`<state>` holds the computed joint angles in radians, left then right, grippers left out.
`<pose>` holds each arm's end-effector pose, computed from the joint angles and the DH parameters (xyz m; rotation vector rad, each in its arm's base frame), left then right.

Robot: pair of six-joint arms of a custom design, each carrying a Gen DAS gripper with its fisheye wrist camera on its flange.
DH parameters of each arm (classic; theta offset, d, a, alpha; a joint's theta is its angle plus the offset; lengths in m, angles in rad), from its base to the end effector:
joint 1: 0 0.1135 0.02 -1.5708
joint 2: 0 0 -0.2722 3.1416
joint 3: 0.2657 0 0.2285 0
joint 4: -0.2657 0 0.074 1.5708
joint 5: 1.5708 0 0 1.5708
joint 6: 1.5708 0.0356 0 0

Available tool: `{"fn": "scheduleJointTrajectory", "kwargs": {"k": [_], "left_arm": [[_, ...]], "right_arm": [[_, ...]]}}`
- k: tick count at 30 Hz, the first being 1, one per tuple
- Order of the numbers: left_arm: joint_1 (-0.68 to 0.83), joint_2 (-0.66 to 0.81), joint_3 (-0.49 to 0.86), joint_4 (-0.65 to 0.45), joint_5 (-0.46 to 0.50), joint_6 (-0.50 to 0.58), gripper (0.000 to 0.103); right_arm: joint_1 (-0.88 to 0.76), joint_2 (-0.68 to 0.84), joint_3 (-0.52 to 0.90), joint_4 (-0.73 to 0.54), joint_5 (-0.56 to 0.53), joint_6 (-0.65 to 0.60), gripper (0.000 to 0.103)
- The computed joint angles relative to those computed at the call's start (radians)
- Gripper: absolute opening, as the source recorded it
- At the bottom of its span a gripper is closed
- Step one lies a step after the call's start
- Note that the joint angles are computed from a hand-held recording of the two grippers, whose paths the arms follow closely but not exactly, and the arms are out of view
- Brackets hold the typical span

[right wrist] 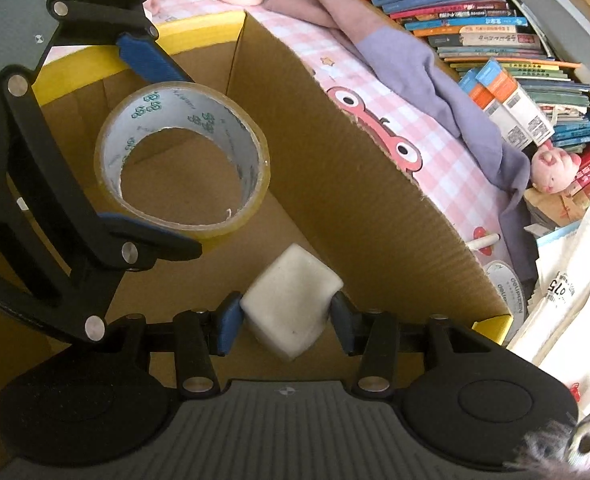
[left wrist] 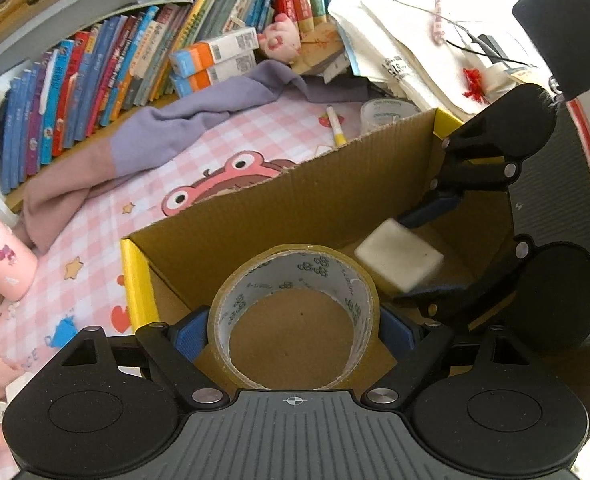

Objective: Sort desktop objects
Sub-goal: 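Lower both held objects into the yellow box and open both grippers, then lift both grippers out of the box and pull back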

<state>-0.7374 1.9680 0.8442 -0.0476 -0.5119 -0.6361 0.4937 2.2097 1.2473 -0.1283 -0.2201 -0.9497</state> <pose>0.2453 -0.1993 0.0949 -0.0057 2.5133 0.1858 0.3554 0.2001 0.0889 -1.7860 1.9220 0.1372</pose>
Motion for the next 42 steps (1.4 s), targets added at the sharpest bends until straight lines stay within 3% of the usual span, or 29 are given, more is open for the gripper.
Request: {"fn": "scheduleJointTrajectory", "kwargs": {"k": [4, 8, 14, 27, 36, 42], "left_arm": [[-0.018, -0.018, -0.017, 0.0, -0.019, -0.03, 0.09], [-0.042, -0.051, -0.052, 0.018, -0.038, -0.055, 0.09], [-0.115, -0.152, -0.119, 0.054, -0.181, -0.072, 0.097], [-0.301, -0.315, -0.14, -0.12, -0.395, -0.279, 0.097], [-0.48, -0.365, -0.152, -0.351, -0.505, -0.582, 0.098], [-0.614, -0.3, -0.129, -0.6, -0.551, -0.953, 0.098]], "right_arm": [[-0.004, -0.022, -0.042, 0.061, -0.017, -0.003, 0.062], [-0.011, -0.053, -0.067, 0.08, -0.029, 0.007, 0.065], [-0.042, -0.128, -0.118, 0.11, -0.078, 0.079, 0.069], [-0.072, -0.363, -0.345, 0.214, -0.158, 0.258, 0.069], [-0.057, -0.585, -0.612, 0.4, -0.126, 0.442, 0.073], [0.005, -0.709, -0.895, 0.755, 0.02, 0.708, 0.073]]}}
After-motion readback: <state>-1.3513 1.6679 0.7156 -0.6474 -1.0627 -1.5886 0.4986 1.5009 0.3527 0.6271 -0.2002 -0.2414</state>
